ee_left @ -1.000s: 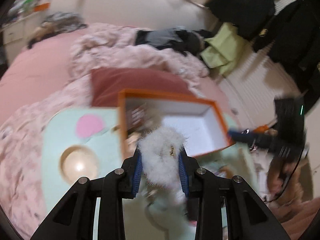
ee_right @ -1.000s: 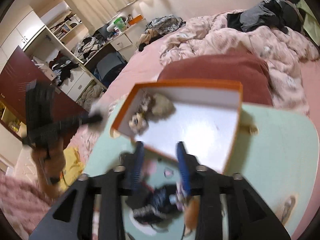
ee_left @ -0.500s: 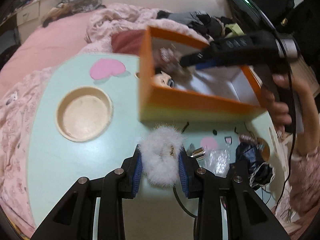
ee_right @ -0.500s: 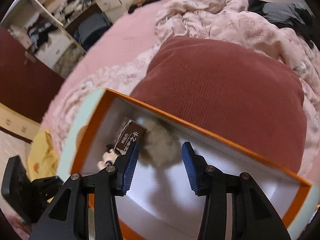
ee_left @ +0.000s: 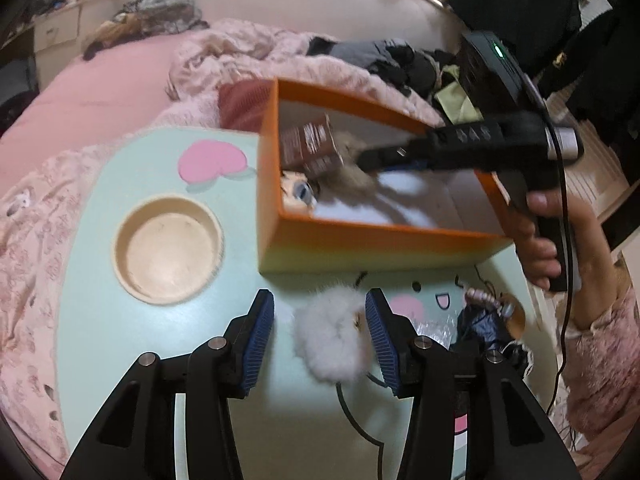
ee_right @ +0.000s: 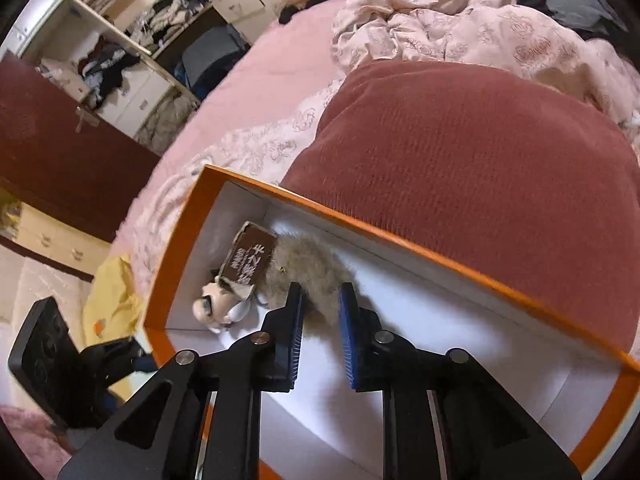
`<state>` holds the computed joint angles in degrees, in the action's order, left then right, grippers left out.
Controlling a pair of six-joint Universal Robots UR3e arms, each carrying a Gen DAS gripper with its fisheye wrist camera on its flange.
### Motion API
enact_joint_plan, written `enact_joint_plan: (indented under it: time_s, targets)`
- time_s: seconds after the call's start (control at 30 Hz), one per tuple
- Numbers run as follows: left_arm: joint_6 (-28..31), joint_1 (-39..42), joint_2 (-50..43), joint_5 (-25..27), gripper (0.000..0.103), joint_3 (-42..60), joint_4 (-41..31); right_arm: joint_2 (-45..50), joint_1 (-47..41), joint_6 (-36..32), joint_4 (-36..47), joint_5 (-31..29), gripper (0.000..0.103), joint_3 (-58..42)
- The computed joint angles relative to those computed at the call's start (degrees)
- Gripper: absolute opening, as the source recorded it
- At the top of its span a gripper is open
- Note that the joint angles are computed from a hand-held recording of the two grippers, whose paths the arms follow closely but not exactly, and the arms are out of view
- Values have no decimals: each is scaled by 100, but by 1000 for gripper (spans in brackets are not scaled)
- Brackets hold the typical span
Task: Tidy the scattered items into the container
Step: 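Set white pompom on table with left tool while right tool reaches into box, then grasp brown fluffy ball in box with right tool while left tool reaches for brown card box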
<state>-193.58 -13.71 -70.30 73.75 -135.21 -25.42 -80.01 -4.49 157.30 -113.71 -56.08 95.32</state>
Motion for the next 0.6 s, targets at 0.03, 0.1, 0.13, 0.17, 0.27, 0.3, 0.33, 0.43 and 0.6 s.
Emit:
enact_joint_plan:
  time_s: [0.03,0.1,0.13,0.17,0.27,0.3,0.33,0.43,0.6]
  targets:
    - [40,62,102,-28,46,13,-32,-89,-107,-41,27,127,16,102]
    - [142,147,195,-40,46,132,-107,-383,-342,-178,152,318,16,335]
    - [197,131,183,29,46,276,-154,-489,-398,-212,174,340,16,388]
    - [246,92,96,99,46,444,-168,-657,-472,-258,189,360,15,500]
    - [452,-277,-452,582,46,1275,-268,-1156,-829,-475,426,570,11,793]
    - [545,-469,-746,825,46,1663,-352,-1325,-951,-558,526,634,9,877]
    - [655,-688,-1095,1093,46,2112,-474,-1486,-1063,-632,624,691,9,945]
    - [786,-1187,-2154,1769,47,3549,-1296,-2043,-1499,-1117,1253,935,9,1125]
    - [556,-1337,-3672,2013,47,5709,-3120,-2048,-1369,-914,1212,377,18,1035]
